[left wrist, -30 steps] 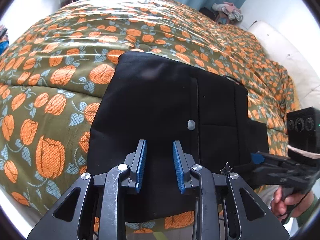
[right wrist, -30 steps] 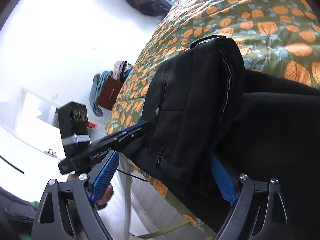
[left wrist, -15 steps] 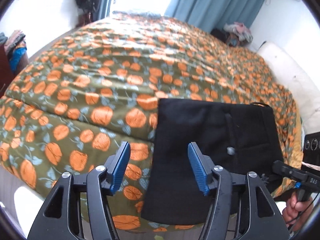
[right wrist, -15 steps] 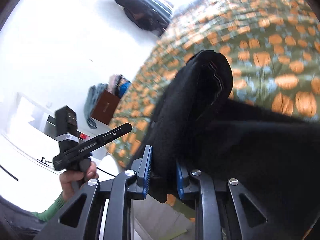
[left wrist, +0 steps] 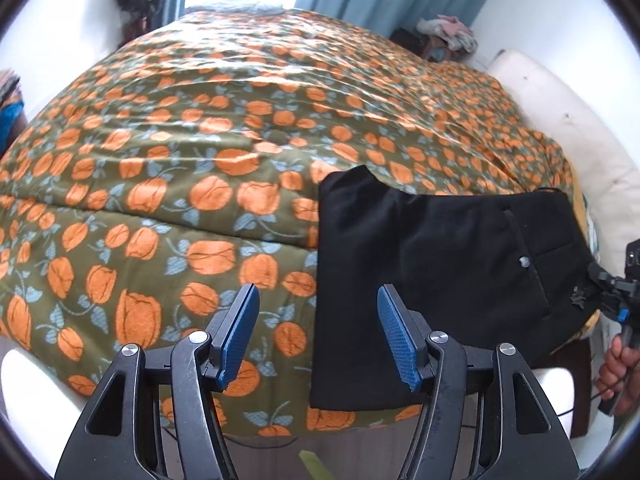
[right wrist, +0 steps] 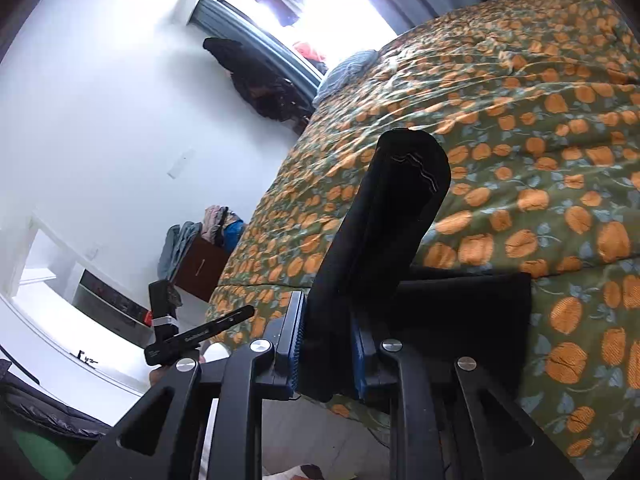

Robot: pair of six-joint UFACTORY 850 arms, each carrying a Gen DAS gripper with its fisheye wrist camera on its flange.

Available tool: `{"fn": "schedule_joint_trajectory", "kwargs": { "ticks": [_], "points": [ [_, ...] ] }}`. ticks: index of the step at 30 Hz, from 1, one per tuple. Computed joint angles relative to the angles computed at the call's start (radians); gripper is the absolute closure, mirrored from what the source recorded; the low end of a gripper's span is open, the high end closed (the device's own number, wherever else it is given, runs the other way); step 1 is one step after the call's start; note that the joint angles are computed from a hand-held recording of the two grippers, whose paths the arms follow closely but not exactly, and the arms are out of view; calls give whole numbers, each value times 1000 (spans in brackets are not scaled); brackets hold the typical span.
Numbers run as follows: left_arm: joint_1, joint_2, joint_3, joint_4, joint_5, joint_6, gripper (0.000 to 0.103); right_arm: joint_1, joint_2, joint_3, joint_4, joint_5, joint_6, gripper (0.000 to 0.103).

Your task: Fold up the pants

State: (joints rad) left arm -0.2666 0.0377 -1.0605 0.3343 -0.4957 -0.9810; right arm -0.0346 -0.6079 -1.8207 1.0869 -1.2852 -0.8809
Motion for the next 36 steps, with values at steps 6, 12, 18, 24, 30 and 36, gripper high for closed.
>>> {"fn": "schedule_joint_trajectory", "kwargs": {
  "ticks": [6, 12, 18, 24, 30, 36],
  "points": [
    [-34, -49, -45, -6, -17, 54, 39, -25, -41, 100, -110, 80, 38, 82],
    [-75, -90, -71, 33, -83, 60, 39, -44, -80, 131, -183, 166, 176, 40],
    [-126, -146, -112, 57, -107, 107, 39, -35, -27, 65, -129, 186, -13, 40],
    [-181, -236, -148, 89, -173, 173, 36, 46, -172, -121, -95, 100, -37, 39],
    [-143, -146, -95, 17, -145, 186, 35, 17, -240, -133, -181, 141, 142, 81],
    [-120, -114, -65, -23, -129, 170, 35, -9, 1, 137, -167, 203, -81, 80]
  ]
}}
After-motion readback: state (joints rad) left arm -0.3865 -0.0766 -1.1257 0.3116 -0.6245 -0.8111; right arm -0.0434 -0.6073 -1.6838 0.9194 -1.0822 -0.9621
